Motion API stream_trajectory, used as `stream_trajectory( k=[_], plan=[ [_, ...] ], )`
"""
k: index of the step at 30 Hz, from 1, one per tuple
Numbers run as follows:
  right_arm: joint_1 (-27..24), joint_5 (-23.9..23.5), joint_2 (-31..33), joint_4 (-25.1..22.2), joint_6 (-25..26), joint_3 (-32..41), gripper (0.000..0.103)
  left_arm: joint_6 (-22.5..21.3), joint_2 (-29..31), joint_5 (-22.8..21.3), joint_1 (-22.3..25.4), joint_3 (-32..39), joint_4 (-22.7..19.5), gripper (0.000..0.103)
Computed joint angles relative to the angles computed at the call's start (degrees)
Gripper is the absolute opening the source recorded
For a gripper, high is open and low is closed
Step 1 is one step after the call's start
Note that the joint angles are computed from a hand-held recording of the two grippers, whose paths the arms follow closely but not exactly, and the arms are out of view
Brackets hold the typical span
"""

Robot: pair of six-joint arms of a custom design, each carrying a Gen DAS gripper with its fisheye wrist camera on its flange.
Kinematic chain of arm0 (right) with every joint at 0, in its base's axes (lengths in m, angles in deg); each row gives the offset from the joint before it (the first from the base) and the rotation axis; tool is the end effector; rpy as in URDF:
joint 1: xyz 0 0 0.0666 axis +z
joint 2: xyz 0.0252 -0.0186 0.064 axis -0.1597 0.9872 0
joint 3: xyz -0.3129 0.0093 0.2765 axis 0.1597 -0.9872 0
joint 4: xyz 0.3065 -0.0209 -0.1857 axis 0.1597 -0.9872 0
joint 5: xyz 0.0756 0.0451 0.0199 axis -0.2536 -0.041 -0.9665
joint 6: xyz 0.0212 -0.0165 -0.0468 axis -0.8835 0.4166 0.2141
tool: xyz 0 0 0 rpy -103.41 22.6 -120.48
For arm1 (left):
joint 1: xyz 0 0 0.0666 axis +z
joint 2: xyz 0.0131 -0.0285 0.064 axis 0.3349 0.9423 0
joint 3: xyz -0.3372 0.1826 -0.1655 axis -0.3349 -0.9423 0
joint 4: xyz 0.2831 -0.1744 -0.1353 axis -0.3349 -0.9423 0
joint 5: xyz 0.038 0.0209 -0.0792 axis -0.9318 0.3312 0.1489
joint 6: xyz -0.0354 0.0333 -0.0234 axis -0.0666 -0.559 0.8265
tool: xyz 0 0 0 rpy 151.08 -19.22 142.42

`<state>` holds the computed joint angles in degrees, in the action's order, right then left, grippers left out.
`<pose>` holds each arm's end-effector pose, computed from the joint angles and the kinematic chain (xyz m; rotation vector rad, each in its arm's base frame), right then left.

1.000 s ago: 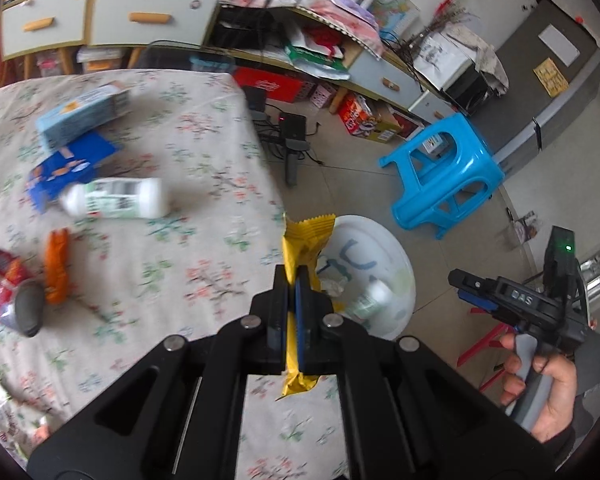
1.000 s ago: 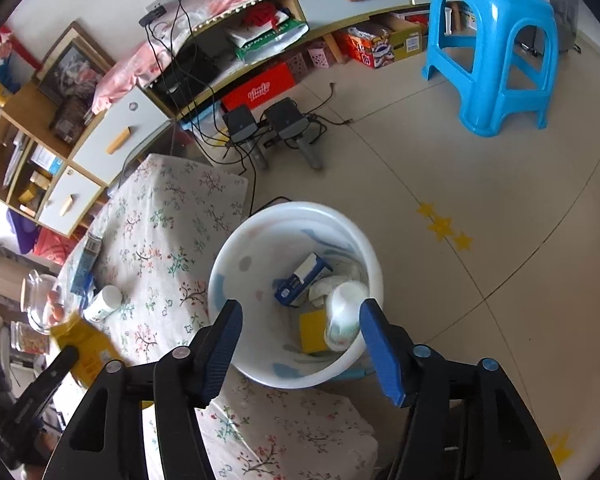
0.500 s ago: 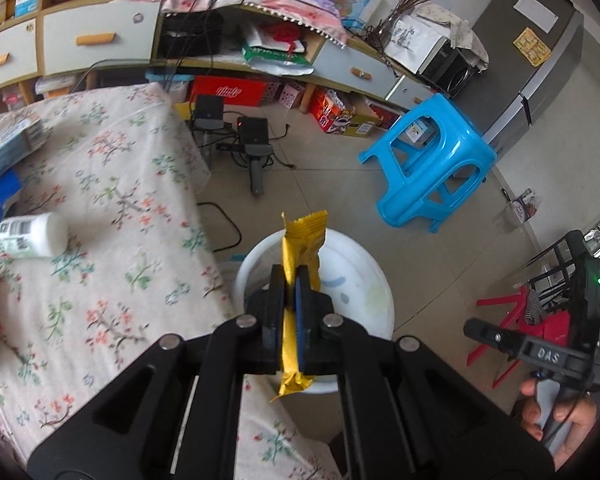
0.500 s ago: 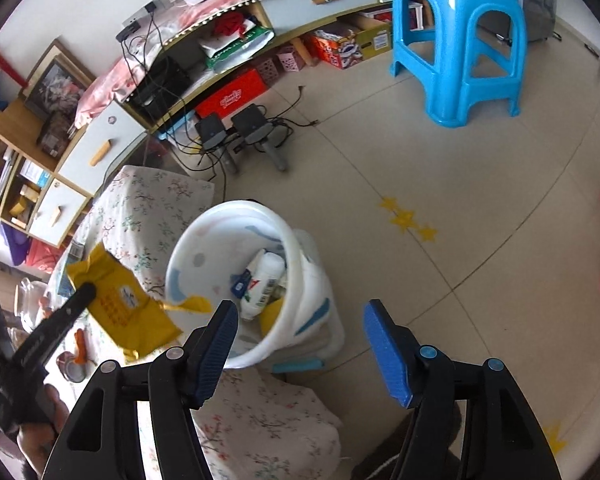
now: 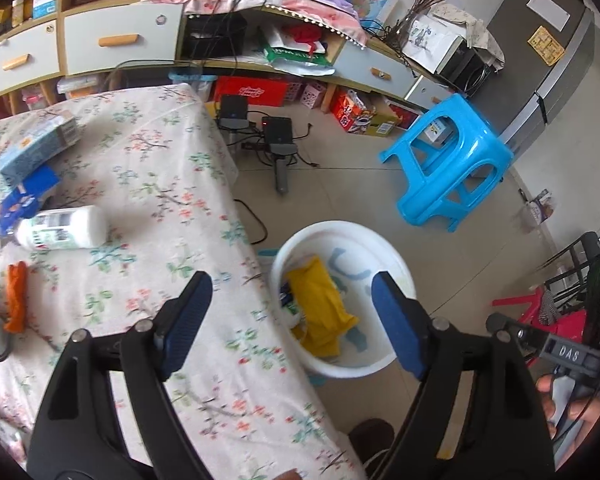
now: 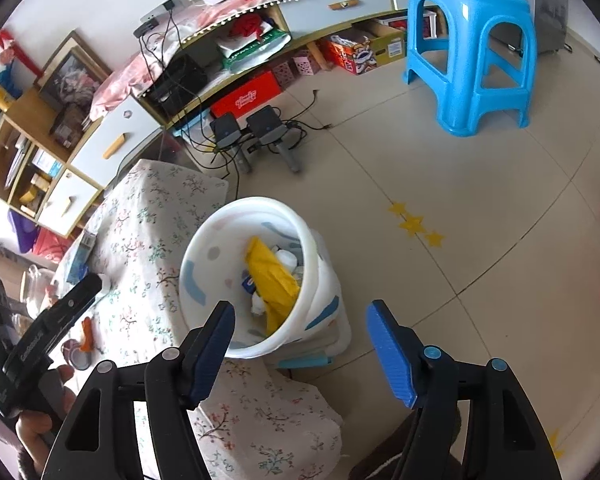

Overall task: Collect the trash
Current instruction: 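Open the right tool to drop the bottle while the left tool releases the wrapper into the bucket, then grasp the crushed red can with the left tool and lift it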

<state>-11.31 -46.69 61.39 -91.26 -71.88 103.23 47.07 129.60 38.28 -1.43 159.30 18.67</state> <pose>0.5111 -0.0112 0.4961 0.2936 2.6795 0.3698 0.5171 -0.2023 0.4873 -0.0833 2.4991 -0.4649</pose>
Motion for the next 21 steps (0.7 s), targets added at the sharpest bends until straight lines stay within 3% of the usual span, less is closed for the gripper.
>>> stream_trajectory(
  k=[9,12,16,21],
  plan=[
    [3.12,0.79,0.10,0.40,-0.22,0.31,0.072,-4.60,-5.13,-1.81,3.01,-5.23,-3.19,0.089],
    [4.90,1.95,0.52,0.24,0.24,0.70,0.073,-6.06,-6.98,-2.44,4.82,-6.79,-3.90,0.096],
    [7.45,3.98,1.83,-0.54,0.14,2.17,0.084,-7.86,-9.72,-4.01,7.72,-9.02,-4.55,0.099],
    [10.77,5.59,2.91,-0.95,0.04,3.44,0.085,-8.39,-12.45,-4.97,12.21,-12.05,-4.75,0.101]
  ],
)
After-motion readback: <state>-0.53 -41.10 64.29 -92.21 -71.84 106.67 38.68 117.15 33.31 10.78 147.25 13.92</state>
